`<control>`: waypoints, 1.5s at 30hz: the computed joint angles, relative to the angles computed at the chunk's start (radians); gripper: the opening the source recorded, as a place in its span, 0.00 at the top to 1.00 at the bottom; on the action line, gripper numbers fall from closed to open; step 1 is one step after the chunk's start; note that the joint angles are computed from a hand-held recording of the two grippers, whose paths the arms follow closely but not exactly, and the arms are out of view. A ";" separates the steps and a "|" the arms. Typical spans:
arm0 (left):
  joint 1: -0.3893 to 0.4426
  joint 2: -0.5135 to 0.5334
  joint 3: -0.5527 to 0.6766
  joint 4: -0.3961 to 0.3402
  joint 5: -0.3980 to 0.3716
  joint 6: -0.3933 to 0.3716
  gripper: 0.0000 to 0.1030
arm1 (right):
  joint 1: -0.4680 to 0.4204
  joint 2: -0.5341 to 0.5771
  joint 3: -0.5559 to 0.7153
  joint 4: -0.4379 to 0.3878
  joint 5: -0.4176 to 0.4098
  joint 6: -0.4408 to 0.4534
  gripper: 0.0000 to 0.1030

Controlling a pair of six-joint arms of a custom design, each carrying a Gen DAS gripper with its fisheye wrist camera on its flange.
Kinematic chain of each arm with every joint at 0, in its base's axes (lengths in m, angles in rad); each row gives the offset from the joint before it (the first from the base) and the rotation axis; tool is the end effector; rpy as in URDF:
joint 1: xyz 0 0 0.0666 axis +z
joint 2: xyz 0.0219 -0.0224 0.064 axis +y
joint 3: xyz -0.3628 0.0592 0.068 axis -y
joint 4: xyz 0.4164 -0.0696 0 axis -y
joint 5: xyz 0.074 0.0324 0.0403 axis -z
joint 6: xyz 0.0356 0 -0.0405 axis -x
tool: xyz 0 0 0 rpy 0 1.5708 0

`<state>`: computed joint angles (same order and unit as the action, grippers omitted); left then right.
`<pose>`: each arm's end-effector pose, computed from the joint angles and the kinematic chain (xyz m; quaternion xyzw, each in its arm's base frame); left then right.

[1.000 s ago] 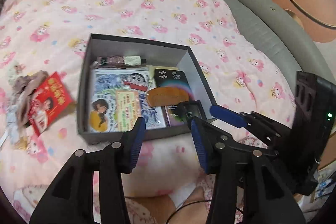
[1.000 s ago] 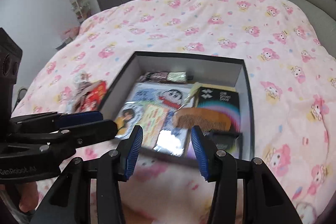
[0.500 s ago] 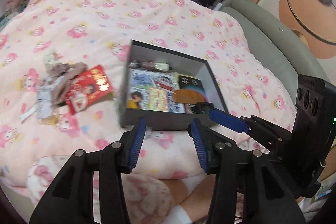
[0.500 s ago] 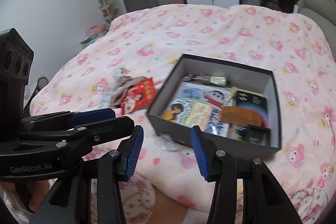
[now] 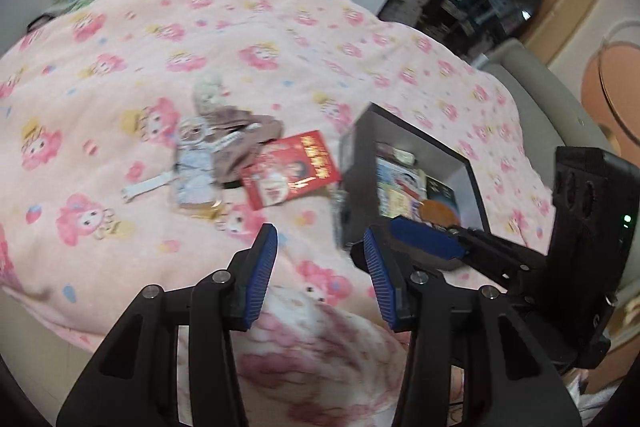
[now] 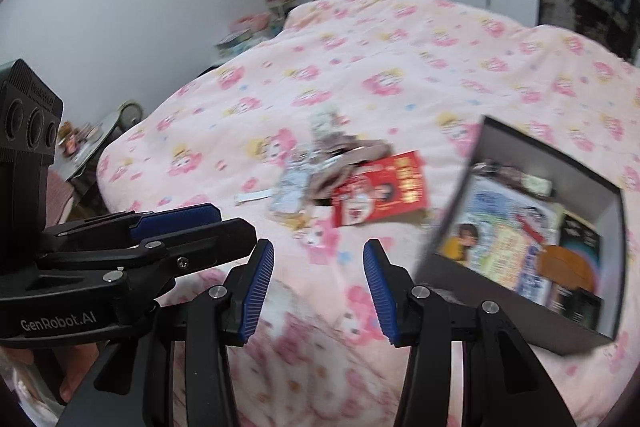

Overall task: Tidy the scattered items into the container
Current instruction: 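Move both grippers back from the box toward the remaining items, then grasp the clear phone case with the left gripper and lift it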

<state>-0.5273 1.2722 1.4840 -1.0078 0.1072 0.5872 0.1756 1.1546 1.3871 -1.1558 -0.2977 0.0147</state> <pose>0.3985 -0.2369 0.5066 -0.0075 0.9248 -0.2416 0.2939 0.3996 0.0811 0.4996 -0.1360 0.9288 0.1654 0.3023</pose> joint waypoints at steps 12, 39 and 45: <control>0.217 0.058 -0.124 0.069 0.141 0.068 0.56 | 0.023 0.258 0.146 -0.061 -0.058 -0.029 0.57; 0.281 0.394 0.049 0.006 0.337 0.084 0.72 | 0.043 0.661 0.387 -0.187 -0.185 -0.014 0.58; 0.263 0.342 0.037 0.029 0.388 0.089 0.72 | 0.029 0.590 0.341 -0.115 -0.161 -0.038 0.71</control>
